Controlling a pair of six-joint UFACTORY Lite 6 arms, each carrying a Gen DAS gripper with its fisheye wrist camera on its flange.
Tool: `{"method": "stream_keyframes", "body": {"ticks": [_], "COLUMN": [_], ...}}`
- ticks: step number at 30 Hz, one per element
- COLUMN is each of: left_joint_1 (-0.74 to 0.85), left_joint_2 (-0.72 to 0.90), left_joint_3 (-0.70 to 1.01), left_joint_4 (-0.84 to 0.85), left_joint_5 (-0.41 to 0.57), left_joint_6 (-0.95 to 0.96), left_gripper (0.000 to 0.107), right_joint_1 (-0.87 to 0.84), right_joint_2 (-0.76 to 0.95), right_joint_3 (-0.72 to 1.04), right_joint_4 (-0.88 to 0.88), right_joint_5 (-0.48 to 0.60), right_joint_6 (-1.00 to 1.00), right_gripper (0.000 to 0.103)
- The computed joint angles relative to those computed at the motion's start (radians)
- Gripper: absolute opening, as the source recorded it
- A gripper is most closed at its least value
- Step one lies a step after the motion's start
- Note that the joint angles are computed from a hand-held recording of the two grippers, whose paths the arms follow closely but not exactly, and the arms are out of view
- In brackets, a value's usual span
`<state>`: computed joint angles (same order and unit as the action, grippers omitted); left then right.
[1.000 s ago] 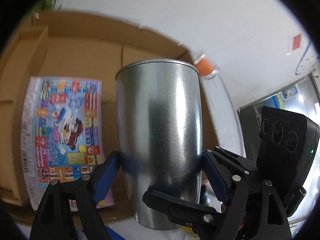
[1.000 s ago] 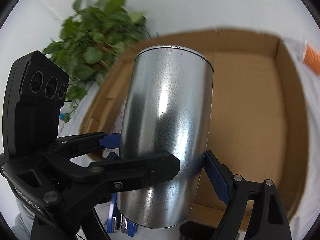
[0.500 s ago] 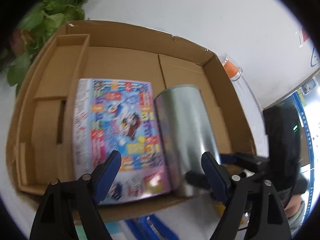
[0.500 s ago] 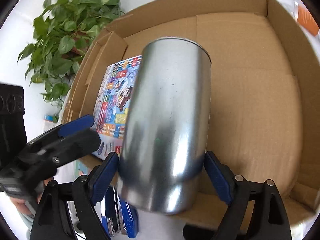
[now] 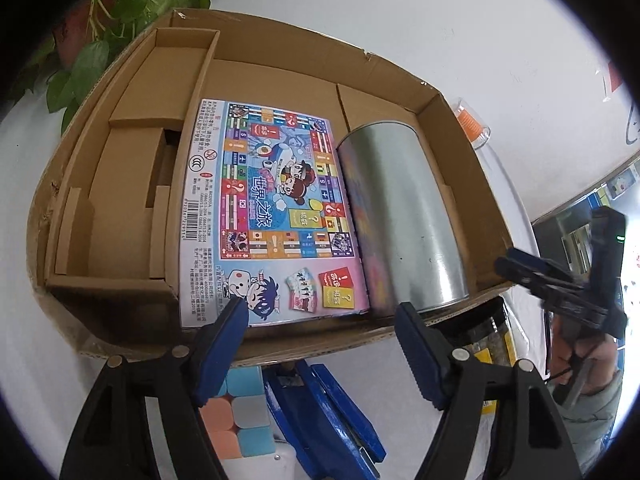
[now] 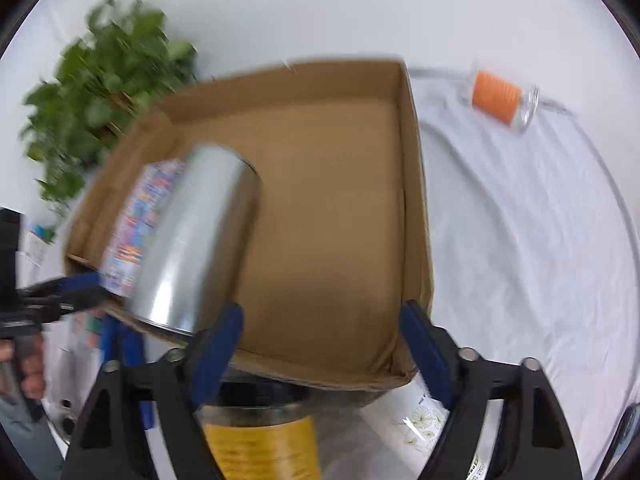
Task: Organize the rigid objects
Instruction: 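Lower the silver can into the tray beside the game box and release, then grasp the yellow-labelled jar with the left gripper and lift it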
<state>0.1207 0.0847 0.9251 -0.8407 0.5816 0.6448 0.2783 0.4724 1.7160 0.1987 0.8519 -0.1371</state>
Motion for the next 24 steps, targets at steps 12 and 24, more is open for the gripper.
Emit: {"method": "stream_keyframes", "body": {"ticks": [12, 24], "left_joint_1": [-0.193, -0.450], "left_joint_2": [-0.303, -0.075], "left_joint_3": [-0.144, -0.150], "left_joint_4": [0.293, -0.242], "left_joint_5": [-0.142, -0.075], "left_joint_6": [-0.413, -0.120], "left_gripper": [0.079, 0.084], "right_joint_1": [-0.025, 0.174], "right_joint_2": [-0.517, -0.664], "right_joint_3": [-0.529, -0.804], "right_joint_4": [0.294, 0.395], "right_joint_5": [-0.002, -0.060], "right_joint_6": [-0.314, -0.278], "right_gripper": [0.080, 0.081]}}
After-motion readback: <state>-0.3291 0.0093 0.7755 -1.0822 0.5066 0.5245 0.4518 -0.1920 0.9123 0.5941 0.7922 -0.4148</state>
